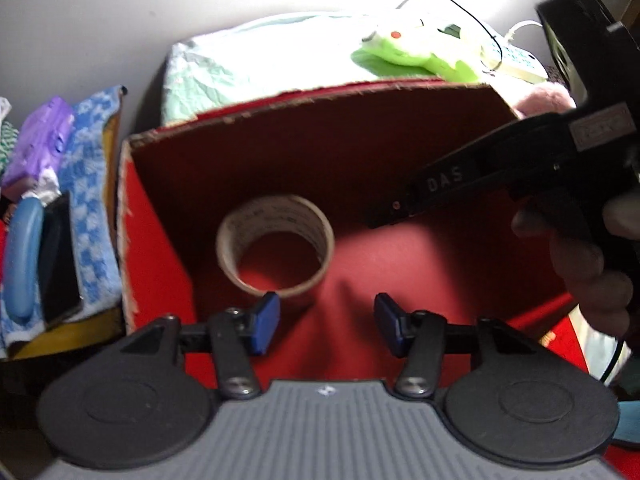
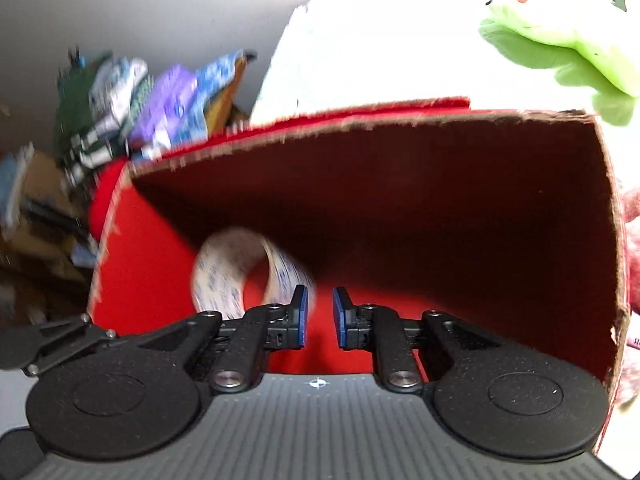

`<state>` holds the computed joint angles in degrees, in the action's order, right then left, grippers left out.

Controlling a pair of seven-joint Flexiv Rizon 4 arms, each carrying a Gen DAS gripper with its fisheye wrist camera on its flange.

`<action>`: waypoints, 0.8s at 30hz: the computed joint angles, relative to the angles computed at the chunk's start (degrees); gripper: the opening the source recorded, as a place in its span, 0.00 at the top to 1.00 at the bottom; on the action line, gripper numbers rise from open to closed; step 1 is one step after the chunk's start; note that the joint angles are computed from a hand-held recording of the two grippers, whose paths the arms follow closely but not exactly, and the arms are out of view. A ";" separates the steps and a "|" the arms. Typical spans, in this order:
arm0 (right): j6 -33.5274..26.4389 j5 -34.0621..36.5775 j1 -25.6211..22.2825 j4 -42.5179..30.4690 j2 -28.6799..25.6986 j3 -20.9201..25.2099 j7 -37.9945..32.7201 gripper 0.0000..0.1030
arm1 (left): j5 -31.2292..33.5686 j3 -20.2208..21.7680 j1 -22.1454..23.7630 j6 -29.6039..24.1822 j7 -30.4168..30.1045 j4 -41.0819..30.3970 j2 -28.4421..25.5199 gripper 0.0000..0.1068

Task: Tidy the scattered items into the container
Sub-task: 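Lower the tape roll into the red box and open the right gripper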

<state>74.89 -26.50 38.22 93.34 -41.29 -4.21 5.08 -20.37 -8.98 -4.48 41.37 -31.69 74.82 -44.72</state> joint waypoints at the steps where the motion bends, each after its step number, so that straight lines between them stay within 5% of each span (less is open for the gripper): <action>1: -1.84 0.74 -1.44 -1.79 -0.85 2.09 -2.10 0.84 | 0.62 0.55 -0.46 -1.00 -0.86 -0.90 -0.61 0.47; 7: -1.69 7.14 -5.79 -8.02 -5.55 8.61 -8.94 0.84 | 2.15 1.91 -1.93 -6.83 -7.56 -7.41 -5.24 0.48; 14: 2.82 7.80 -2.90 -12.07 -9.86 3.41 -7.49 0.84 | 2.48 2.33 -1.98 -3.90 -13.78 -10.02 -7.31 0.50; 18: 12.95 12.31 -6.08 -13.40 -13.12 7.98 -11.43 0.85 | 2.46 1.82 -1.92 -1.08 -15.13 -9.23 -7.41 0.49; 22: 13.11 14.65 -6.28 -13.99 -13.56 8.36 -12.68 0.84 | 2.60 1.26 -1.46 2.21 -14.73 -6.67 -6.47 0.48; 24: 12.62 15.83 -6.76 -13.41 -12.93 9.41 -13.23 0.84 | 3.42 1.97 -1.87 3.02 -15.40 -5.73 -6.00 0.39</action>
